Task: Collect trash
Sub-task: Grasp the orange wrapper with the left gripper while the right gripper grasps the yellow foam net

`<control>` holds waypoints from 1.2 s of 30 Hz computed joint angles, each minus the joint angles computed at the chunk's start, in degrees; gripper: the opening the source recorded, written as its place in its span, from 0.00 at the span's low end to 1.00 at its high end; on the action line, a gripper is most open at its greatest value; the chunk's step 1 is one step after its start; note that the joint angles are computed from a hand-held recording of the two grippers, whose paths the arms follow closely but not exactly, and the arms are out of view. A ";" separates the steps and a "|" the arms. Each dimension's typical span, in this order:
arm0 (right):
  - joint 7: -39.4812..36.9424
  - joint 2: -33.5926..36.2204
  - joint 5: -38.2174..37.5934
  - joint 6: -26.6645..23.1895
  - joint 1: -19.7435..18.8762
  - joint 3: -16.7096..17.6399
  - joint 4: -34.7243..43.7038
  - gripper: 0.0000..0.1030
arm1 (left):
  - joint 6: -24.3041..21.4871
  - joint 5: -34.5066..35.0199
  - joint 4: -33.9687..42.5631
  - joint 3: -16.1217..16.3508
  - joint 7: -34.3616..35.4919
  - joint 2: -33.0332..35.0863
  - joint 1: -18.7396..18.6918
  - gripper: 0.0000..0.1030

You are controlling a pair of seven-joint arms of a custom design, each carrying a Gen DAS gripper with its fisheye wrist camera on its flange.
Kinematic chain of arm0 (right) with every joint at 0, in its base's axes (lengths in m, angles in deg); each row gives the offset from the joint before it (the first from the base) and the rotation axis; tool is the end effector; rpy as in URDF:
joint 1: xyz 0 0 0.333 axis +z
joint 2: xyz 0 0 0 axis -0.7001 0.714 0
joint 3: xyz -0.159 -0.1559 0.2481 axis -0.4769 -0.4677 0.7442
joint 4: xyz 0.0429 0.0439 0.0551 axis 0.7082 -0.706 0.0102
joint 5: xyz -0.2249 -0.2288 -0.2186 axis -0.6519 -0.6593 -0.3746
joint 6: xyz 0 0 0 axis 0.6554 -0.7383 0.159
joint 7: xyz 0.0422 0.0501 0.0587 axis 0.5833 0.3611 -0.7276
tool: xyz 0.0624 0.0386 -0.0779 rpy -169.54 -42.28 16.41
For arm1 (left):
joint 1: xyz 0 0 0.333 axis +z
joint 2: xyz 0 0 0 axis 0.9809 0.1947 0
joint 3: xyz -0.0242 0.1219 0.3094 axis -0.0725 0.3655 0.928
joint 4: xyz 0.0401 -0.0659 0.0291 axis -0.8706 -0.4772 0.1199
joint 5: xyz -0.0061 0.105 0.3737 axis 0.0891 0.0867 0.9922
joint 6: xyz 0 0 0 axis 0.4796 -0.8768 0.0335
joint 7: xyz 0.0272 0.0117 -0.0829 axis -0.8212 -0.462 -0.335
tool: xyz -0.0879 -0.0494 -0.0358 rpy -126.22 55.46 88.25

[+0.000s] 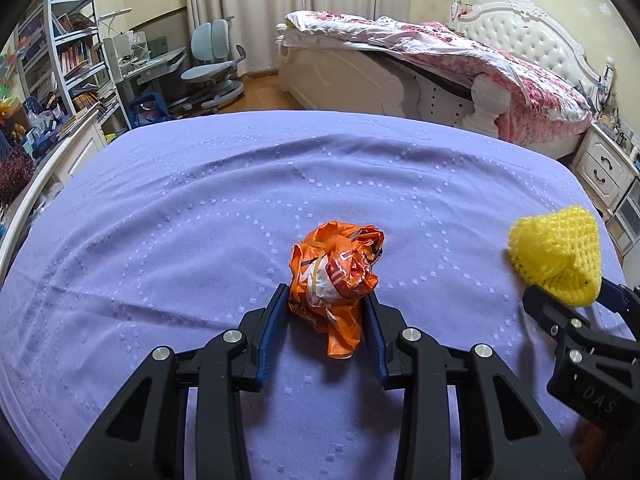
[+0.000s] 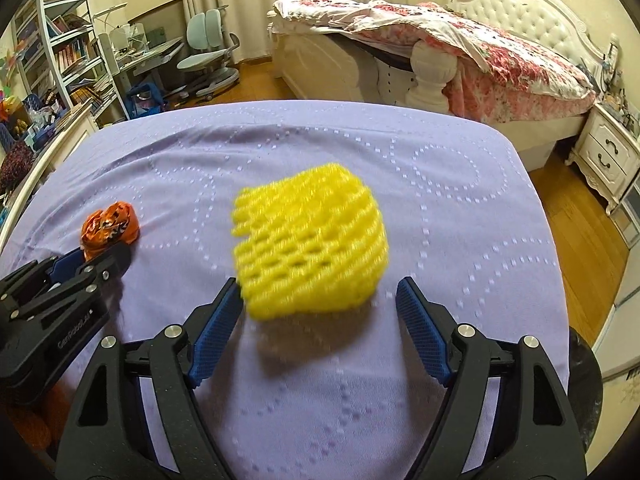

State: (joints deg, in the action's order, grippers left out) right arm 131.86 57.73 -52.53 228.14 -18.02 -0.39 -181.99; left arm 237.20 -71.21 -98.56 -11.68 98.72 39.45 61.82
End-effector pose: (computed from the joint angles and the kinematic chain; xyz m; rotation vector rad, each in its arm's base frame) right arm 0.5613 0.3170 0.4082 -1.7613 1.8665 -0.5798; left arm 0.6237 -0.1386 0.3849 -1.7268 1.9275 -0.6674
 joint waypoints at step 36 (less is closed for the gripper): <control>9.26 -11.58 -7.59 1.00 -1.40 3.21 -14.43 0.57 | 5.41 13.30 -13.99 1.72 -11.26 -10.17 -4.13 0.36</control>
State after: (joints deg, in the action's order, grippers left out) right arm 141.12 46.15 -60.13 229.14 -19.42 2.82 -196.42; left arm 242.61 -57.91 -112.55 -9.96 87.46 29.28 57.69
